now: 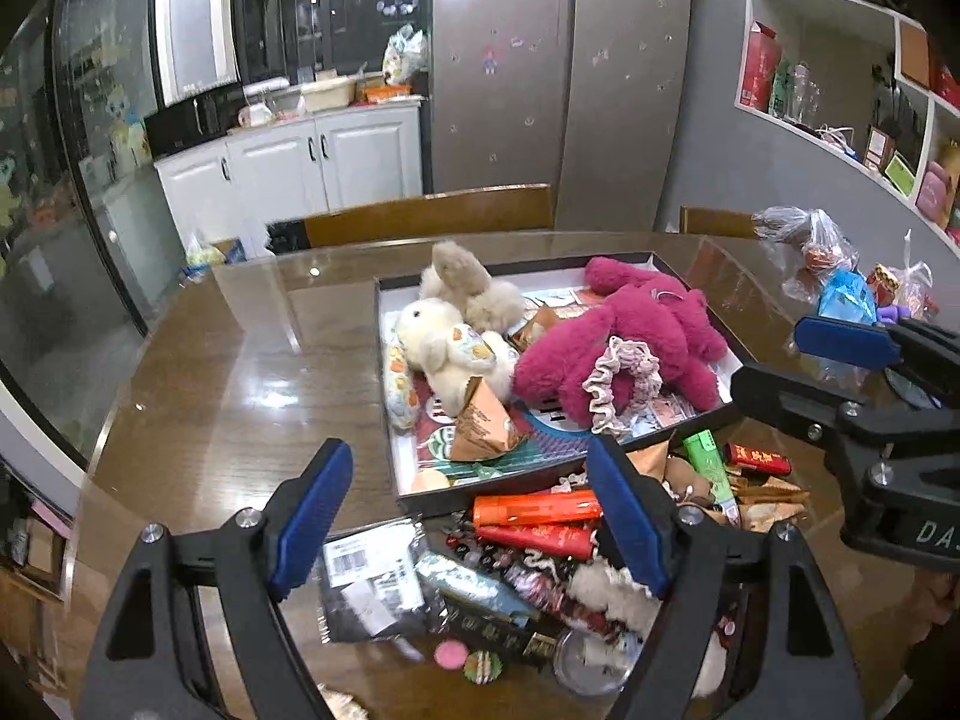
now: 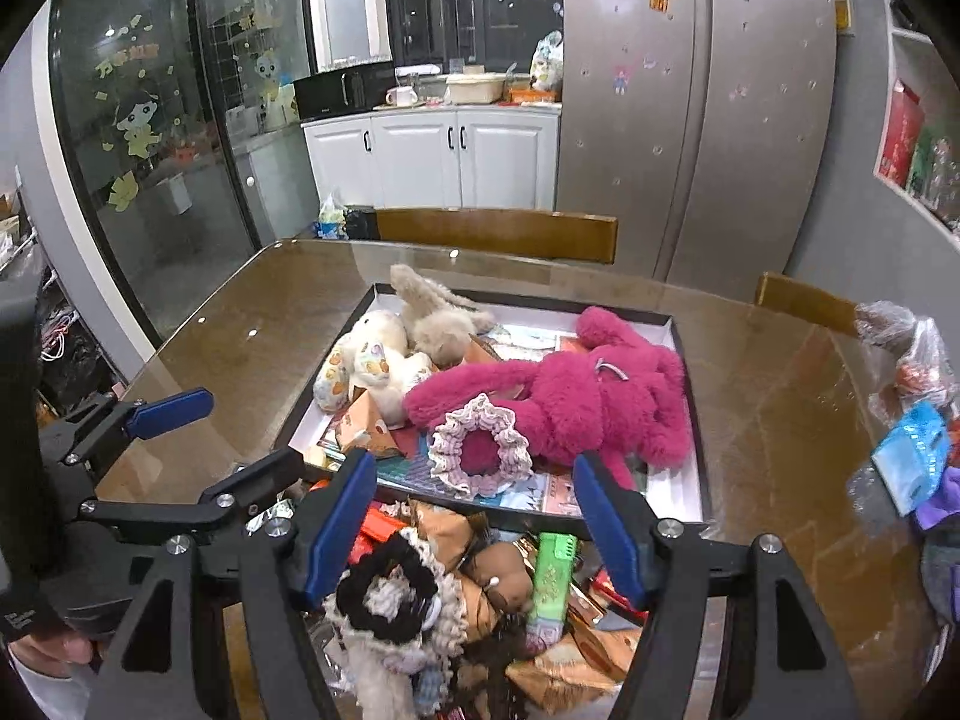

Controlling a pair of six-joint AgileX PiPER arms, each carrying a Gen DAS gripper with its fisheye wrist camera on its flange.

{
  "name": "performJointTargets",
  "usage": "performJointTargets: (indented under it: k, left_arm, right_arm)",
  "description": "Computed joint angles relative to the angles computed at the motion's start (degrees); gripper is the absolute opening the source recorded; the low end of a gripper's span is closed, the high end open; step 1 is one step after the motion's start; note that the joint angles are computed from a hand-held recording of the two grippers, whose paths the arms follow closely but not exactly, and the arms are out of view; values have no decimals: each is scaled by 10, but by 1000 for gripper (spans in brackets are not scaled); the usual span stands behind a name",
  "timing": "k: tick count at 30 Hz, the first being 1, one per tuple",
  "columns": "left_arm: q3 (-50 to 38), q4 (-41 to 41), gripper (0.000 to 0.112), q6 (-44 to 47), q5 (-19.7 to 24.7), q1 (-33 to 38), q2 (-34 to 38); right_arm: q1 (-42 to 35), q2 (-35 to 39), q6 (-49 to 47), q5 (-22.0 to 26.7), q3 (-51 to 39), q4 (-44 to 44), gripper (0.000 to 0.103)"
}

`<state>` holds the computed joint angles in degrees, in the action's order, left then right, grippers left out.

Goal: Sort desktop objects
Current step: 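Withdraw both open tools from the box back over the heap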

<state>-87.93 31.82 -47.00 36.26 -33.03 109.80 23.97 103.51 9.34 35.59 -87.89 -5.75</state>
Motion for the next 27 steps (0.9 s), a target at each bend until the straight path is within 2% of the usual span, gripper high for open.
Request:
performJointTargets:
  k: [4,6,10,12,17,24,27]
  left_arm:
    - [50,27,82,-40,2,-15,-53]
    - [75,36,87,-56,8,-24,-82]
    - [138,83,89,-115,19,-50,-146]
    - [173,103,93,-146,21,-64,-180]
    - [279,174,99,-274,54,-117,-262]
    - [388,196,100,-387,92,-180,-311]
    - [412,192,100,-400,79,-179,-324]
  right_arm:
    - [13,-46,24,-8,42,-14,70]
    - [26,-71,50,-12,66,-37,70]
    - [46,-119,91,-20,113,-70,78]
    - [62,-145,134,-21,142,-108,78]
    - [94,-209,225,-25,219,-171,79]
    - [155,-284,354,-31,348,-239,82]
    - [177,-287,379,-22,367,-249,82]
